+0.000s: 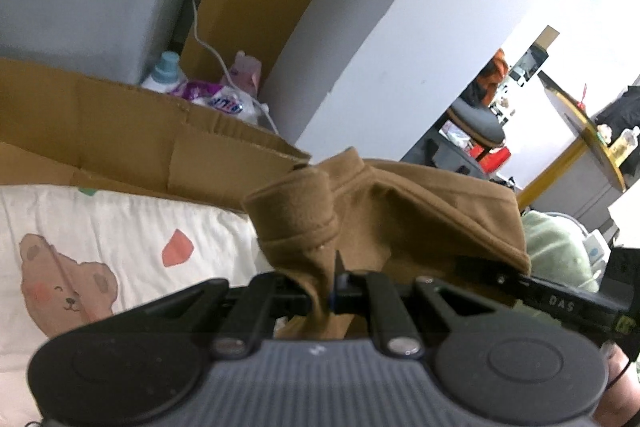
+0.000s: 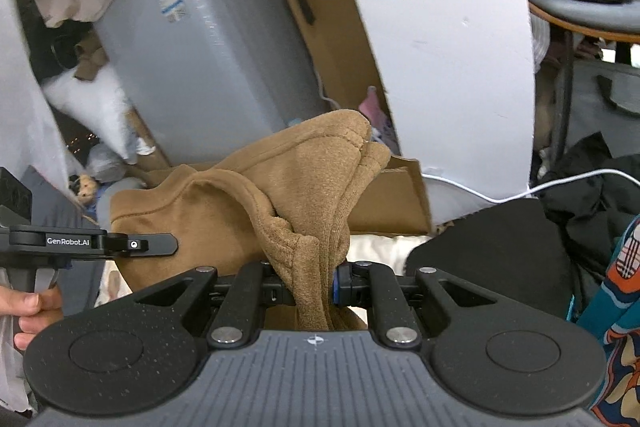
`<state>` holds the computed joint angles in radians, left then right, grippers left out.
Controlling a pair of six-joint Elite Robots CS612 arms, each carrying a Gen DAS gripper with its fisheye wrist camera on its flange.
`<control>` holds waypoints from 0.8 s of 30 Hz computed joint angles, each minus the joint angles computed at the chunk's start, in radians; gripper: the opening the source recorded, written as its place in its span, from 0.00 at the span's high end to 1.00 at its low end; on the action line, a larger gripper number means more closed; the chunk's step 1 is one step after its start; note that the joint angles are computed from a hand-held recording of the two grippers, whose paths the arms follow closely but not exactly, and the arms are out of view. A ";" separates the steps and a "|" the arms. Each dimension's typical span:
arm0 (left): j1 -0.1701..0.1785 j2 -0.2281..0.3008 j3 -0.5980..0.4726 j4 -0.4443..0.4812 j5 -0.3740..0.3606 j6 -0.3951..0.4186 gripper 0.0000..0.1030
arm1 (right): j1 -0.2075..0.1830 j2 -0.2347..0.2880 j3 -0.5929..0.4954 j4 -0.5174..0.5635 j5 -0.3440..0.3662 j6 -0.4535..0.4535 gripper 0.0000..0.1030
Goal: Fold clothes
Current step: 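Carry the held shirt with both grippers over the dark clothes pile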
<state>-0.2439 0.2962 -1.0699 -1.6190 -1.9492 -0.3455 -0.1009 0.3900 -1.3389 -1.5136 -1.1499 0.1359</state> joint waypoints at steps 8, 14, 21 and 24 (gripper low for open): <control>-0.001 0.008 0.070 -0.050 -0.030 -0.009 0.93 | -0.009 0.047 -0.004 -0.031 -0.030 0.043 0.87; -0.010 0.023 0.084 -0.079 -0.094 -0.019 0.93 | -0.023 0.077 -0.030 -0.037 -0.068 0.071 0.87; -0.021 0.018 0.116 -0.132 -0.186 -0.018 0.93 | -0.041 0.087 -0.081 -0.018 -0.144 0.046 0.87; -0.028 0.009 0.144 -0.151 -0.214 -0.003 0.93 | -0.052 0.088 -0.098 -0.007 -0.175 0.029 0.87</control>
